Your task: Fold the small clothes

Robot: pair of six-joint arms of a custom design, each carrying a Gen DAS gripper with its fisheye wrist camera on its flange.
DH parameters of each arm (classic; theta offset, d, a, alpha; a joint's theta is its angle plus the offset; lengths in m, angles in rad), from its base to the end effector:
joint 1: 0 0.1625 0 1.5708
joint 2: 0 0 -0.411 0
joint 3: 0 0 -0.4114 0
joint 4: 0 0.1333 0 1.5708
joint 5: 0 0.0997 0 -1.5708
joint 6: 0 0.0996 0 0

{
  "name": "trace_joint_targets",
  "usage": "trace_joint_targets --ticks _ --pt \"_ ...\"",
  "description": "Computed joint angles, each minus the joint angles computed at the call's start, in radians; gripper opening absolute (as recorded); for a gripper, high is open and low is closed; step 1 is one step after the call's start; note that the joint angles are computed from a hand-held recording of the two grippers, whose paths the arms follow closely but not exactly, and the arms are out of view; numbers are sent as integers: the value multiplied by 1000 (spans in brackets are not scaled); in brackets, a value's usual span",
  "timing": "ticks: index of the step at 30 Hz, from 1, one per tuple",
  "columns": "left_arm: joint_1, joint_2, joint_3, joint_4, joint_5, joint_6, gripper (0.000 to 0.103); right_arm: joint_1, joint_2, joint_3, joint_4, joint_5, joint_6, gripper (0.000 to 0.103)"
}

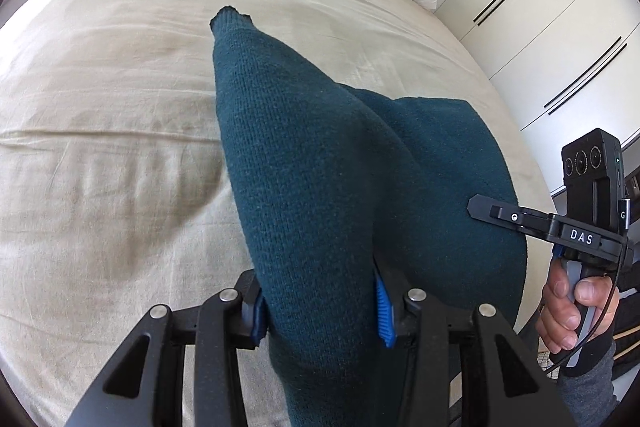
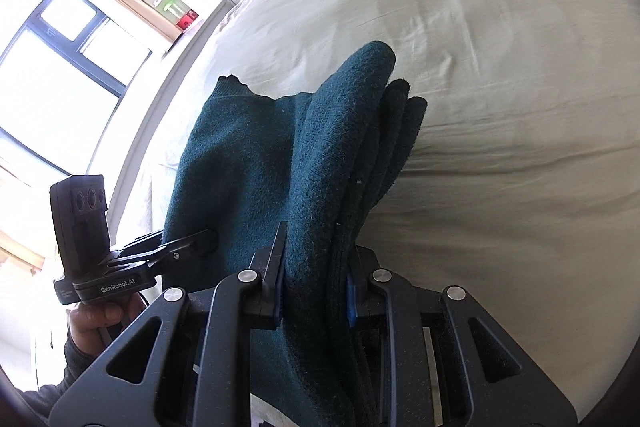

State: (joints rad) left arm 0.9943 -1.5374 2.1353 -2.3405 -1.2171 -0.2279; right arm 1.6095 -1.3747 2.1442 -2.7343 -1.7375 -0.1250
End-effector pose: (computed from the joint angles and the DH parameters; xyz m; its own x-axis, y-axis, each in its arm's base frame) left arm -0.1144 -0.4838 0.2667 -0.9189 0.2631 -0.2938 0.3382 0.9090 -0.2436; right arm 0.1362 -0.5004 0.2270 -0.9757 -0.0897 0.1999 -0.1586 0.9187 -0.3618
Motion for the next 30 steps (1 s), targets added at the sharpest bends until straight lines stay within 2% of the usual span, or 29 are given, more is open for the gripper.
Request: trace_joint_targets --ticks 2,6,7,10,13,19,22,24,26,28,29,30 --pt "15 12 8 -14 -4 12 48 -23 11 17 -18 -12 34 20" --pt "66 5 25 -60 -73 27 55 -121 2 62 -58 88 61 24" --pt "75 5 28 -66 -78 33 58 -133 2 70 -66 104 60 24" --pt "85 8 34 -85 -92 23 62 -173 -4 96 -98 152 43 33" --pt "82 6 46 -113 -87 21 64 -219 -1 84 -91 212 31 34" --pt "73 -27 86 -154 -67 7 69 -226 -51 112 -105 202 26 40" --pt "16 -81 126 -155 26 -12 72 -206 -85 139 -142 154 12 43" --pt "-37 -131 158 -169 118 -12 73 -180 -116 163 -178 94 2 44" --pt "-116 -186 199 -179 271 -12 80 -141 -139 188 -237 7 -8 44" --pt "-212 -245 249 -209 438 -9 92 -93 -152 212 -323 -93 -28 44" --pt "-265 -274 278 -243 519 5 95 -74 -160 225 -370 -120 -45 44" --pt "-320 -300 308 -288 602 26 103 -55 -168 239 -420 -137 -61 44"
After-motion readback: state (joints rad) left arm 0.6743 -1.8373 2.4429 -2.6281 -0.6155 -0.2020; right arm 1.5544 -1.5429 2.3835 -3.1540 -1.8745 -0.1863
